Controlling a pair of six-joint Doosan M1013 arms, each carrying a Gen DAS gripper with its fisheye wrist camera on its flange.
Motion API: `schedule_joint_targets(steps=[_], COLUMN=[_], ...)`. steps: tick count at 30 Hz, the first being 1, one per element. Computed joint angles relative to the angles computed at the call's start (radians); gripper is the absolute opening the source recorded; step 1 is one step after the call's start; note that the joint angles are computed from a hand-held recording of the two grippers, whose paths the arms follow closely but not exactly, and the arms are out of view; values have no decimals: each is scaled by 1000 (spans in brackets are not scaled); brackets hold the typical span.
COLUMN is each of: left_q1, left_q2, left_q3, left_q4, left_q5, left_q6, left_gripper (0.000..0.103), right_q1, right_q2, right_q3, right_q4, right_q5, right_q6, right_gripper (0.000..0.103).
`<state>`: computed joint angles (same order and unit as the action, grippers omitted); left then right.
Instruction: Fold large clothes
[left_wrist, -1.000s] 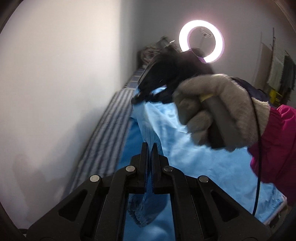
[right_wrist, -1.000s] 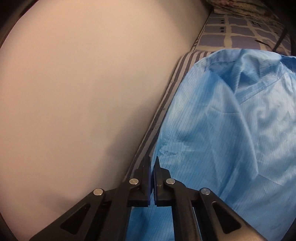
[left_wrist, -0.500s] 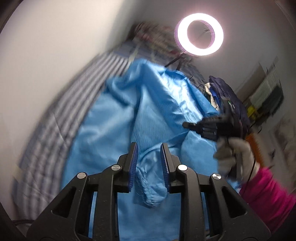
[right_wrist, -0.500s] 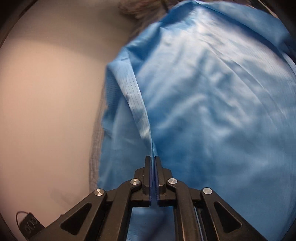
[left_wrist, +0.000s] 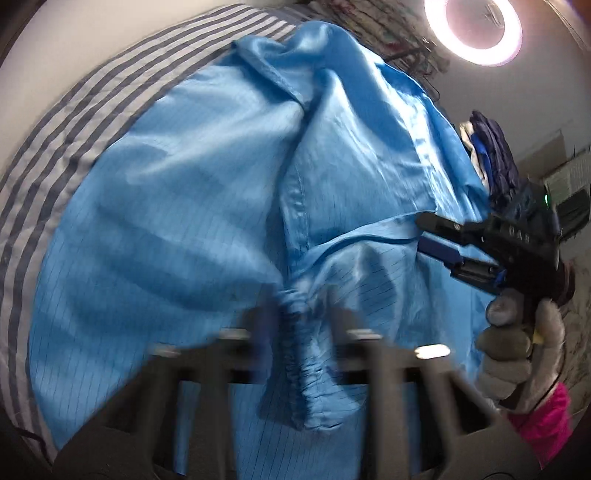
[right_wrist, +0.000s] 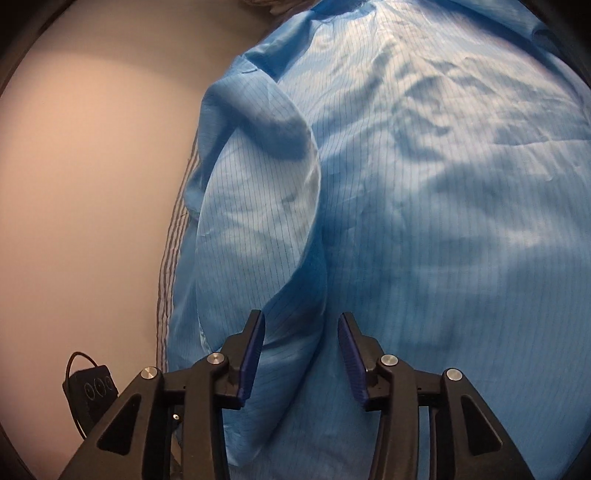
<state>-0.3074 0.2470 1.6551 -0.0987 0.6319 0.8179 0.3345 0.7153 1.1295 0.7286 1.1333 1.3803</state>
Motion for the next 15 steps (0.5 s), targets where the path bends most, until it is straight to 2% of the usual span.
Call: schedule_joint_targets(steps=[7,10,12,15], left_q1=[-62,-97,-119,-146], left_q2=[-59,-82,-94,-72], left_q3=[11,11,12,-15], left_q4=[232,256,226,90], left_q5=[-26,-53,-77,-77], left_q6=[-87,-25,56,239], left_gripper=[6,6,6,6], right_q1=[16,13,6,-15], right_q2=[-25,-38,-52,-80], right_q3=[2,9,27,67], right_q4=[-40,-43,-35,-5], right_q5=[-7,-8,-8,-1], right_q6=[-48,-54,-63,-82], right_gripper=[45,49,53,57])
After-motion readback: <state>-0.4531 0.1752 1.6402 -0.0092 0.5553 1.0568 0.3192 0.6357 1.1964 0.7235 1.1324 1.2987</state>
